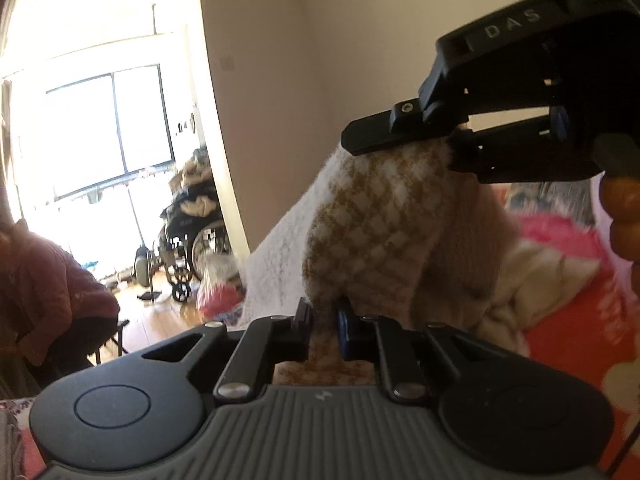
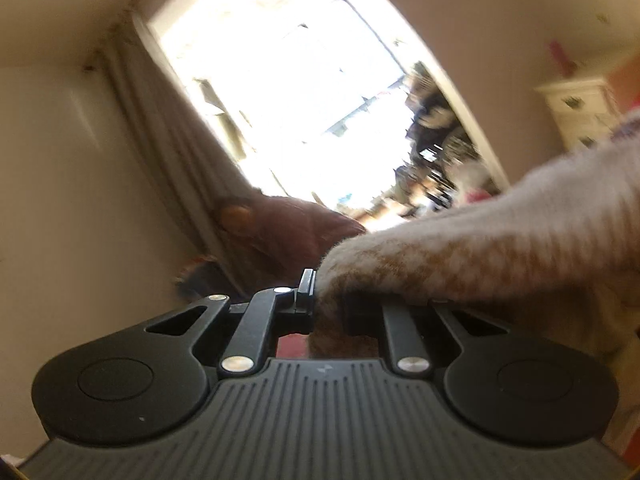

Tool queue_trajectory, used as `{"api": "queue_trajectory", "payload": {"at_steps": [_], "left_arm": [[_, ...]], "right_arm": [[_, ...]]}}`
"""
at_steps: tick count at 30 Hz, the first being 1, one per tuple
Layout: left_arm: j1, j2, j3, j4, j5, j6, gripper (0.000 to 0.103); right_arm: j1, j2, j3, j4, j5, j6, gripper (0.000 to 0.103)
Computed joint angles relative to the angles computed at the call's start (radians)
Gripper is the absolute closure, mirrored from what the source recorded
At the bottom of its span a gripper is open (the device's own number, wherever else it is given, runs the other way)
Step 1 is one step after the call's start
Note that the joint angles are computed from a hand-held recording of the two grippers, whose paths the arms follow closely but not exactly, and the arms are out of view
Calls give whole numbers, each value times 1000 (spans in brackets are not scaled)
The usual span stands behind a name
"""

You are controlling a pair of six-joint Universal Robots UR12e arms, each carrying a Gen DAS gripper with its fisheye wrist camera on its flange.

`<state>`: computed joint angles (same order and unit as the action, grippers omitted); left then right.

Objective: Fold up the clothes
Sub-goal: 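Lift the cardigan with both grippers and shake it out in the air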

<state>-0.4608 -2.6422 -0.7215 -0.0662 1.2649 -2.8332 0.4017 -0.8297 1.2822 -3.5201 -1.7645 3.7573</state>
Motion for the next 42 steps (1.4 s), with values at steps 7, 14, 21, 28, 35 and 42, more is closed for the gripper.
{"api": "queue_trajectory", "payload": {"at_steps": [7, 14, 21, 28, 35, 42], "left_arm": [[37, 170, -223, 122, -73, -75, 90], [71, 362, -465, 277, -137, -119, 90], [119, 512, -619, 406, -248, -306, 90], [162, 596, -662, 580, -315, -552, 94], [179, 648, -730, 562, -297, -518, 79], [218, 720, -904, 431, -240, -298, 22]], "right_arm": [[60, -45, -23, -25, 38, -91, 92], [115, -94, -16, -108, 76, -129, 92], [173, -139, -19, -150, 80, -185, 92], [216, -181, 9, -135, 140, -118, 92], [245, -179, -1, -130, 125, -8, 92], [209, -188, 76, -97, 30, 130, 92]]}}
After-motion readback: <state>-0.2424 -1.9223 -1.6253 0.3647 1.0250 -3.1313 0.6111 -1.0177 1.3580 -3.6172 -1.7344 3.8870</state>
